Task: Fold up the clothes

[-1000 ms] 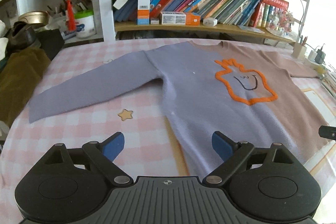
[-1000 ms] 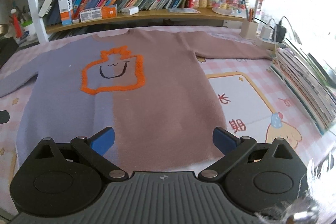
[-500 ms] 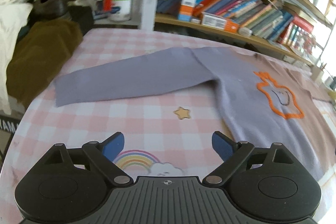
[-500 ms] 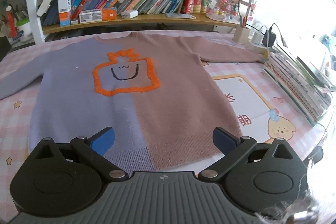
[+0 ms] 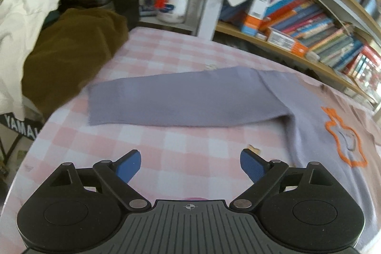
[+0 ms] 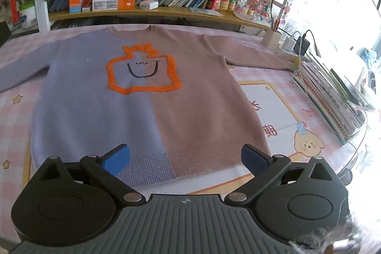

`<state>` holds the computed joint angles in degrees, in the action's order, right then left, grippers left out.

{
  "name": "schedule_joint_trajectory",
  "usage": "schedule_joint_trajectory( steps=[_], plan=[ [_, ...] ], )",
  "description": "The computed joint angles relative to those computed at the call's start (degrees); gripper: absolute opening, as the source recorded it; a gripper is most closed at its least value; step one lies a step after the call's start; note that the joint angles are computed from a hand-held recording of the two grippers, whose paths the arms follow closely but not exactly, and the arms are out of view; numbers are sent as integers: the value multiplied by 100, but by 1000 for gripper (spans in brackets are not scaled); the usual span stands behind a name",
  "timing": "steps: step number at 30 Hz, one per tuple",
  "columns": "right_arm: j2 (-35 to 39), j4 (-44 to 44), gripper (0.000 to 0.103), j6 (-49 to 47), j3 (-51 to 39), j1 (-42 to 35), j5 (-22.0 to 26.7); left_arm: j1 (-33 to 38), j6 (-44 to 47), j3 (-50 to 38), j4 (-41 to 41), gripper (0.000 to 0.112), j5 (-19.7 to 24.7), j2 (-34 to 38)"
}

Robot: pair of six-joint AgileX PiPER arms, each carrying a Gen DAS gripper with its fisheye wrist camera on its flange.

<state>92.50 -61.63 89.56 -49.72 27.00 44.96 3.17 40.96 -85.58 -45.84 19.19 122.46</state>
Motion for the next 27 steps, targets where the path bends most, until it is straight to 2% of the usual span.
schedule_joint_trajectory(
  steps=[7, 12, 20, 22, 25, 27],
  plan=[
    [44, 155, 101, -118, -73, -57, -28, 129, -999, -62, 871, 93, -286, 56],
    [146, 216, 100, -340, -181, -31, -105, 282, -1283, -165, 873, 93, -302, 148],
    [243, 304, 101, -543, -315, -146, -125, 741, -1354, -929, -394, 88, 213, 690],
    [246, 304, 101, -558, -322, -162, -130, 768, -1500, -1091, -487, 80, 236, 805],
    [256, 318, 100, -572, -325, -187, -115, 729, -2004, -1351, -67, 65, 172, 963],
    [254, 341, 100, -578, -319, -220, -111, 691, -2294, -1507, 220, 65, 99, 1058]
  ],
)
